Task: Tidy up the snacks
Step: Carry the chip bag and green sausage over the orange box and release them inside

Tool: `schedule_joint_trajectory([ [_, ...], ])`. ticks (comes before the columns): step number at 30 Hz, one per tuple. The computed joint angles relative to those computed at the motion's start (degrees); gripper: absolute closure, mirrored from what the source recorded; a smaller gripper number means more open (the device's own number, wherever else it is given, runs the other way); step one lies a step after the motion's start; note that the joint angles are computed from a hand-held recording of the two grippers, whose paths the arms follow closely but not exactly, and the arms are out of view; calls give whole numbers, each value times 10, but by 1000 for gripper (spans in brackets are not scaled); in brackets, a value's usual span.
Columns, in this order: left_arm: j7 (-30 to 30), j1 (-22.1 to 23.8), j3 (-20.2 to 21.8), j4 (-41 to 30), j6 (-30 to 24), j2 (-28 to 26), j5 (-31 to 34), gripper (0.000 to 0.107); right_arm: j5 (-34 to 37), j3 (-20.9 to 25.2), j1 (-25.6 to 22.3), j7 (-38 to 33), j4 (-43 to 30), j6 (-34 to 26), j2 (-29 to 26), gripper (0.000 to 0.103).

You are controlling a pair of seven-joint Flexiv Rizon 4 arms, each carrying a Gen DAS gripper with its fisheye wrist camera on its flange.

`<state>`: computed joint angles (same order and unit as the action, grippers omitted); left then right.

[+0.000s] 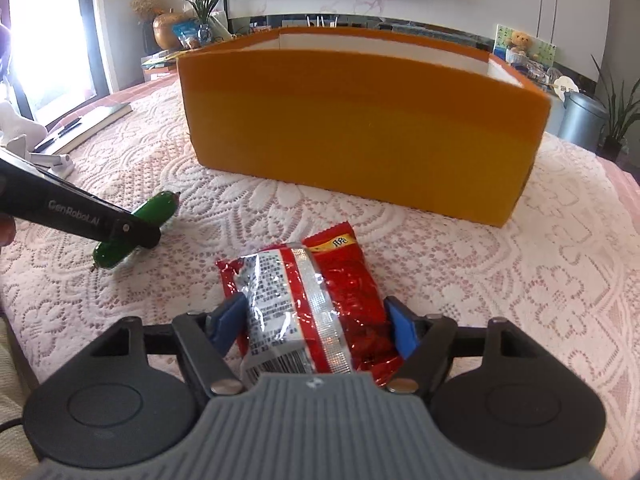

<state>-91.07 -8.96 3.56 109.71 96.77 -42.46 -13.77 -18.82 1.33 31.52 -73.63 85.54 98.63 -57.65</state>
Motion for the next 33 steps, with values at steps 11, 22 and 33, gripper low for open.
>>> schedule_joint_trajectory([
  [11, 4, -21, 1, 34, 28, 48, 7, 82, 61, -83, 64, 7, 66, 64, 45, 31],
  [22, 31, -55, 23, 23, 41, 82, 12, 82, 132, -144, 113, -19, 101, 102, 91, 31],
  [33, 94, -52, 17, -43, 27, 73, 24, 82, 82, -69, 27, -29, 27, 54, 109, 31],
])
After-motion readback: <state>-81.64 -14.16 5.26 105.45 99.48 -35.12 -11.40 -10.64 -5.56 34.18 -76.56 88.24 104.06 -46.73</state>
